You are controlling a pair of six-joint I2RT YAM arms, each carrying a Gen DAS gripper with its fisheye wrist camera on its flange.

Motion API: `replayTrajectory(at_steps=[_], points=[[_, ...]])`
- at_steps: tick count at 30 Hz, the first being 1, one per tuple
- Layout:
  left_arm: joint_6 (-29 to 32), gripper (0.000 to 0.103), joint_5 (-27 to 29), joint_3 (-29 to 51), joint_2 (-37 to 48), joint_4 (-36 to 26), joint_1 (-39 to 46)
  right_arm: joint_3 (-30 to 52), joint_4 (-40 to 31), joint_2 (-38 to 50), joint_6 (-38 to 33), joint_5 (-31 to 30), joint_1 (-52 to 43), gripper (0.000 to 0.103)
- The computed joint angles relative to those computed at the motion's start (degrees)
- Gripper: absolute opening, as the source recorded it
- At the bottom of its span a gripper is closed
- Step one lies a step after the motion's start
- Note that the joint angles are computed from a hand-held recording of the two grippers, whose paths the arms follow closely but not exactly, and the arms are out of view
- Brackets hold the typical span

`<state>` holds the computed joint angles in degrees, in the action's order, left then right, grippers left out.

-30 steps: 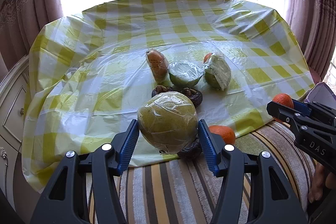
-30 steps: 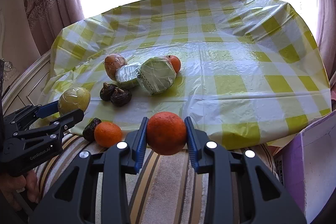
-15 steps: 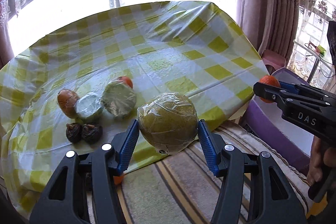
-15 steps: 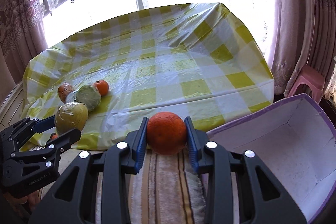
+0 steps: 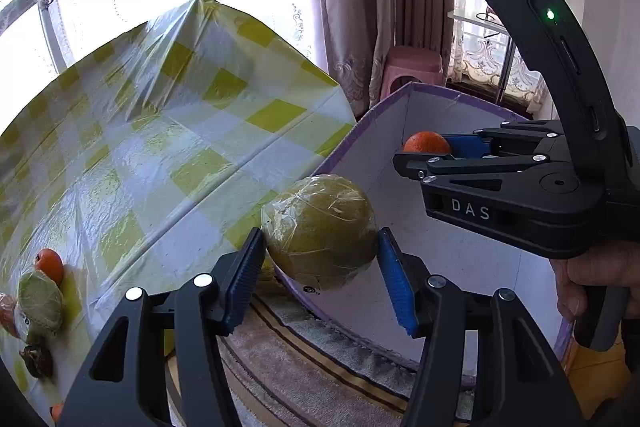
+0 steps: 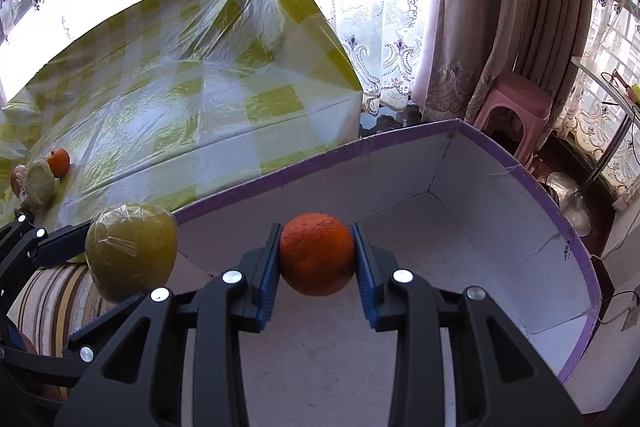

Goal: Organize fruits
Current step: 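Carry the orange in the right tool while the left tool carries the melon to the box, then open the left tool to drop the melon while the right tool releases the orange into the box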

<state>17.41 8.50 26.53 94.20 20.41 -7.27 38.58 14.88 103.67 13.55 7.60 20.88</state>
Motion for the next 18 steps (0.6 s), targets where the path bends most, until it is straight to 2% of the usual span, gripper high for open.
replayTrajectory(at_steps=[5,11,13,15,17,18], points=[[-0.89,0.056,-4.92,6.57,8.49,-3.29,-5.68,2.4,-2.35,3.98,0.35,-2.28,-2.68,0.035],[-1.51,0.057,-8.43,10.91,14.36,-4.98,-6.82,4.71,-4.86,6.58,1.14,-4.16,-3.39,0.038],[-1.77,0.057,-9.41,11.47,15.37,-5.34,-6.94,4.57,-4.65,6.47,1.19,-3.95,-3.29,0.051],[-1.89,0.057,-9.73,11.77,15.78,-5.62,-6.88,4.48,-4.49,6.32,1.09,-3.69,-2.97,0.06],[-2.41,0.058,-10.55,11.52,15.69,-4.88,-6.92,4.61,-4.55,6.55,1.26,-3.43,-2.5,0.066],[-2.76,0.064,-10.92,11.51,15.63,-4.86,-6.76,4.77,-4.72,6.64,1.39,-3.21,-2.41,0.068]])
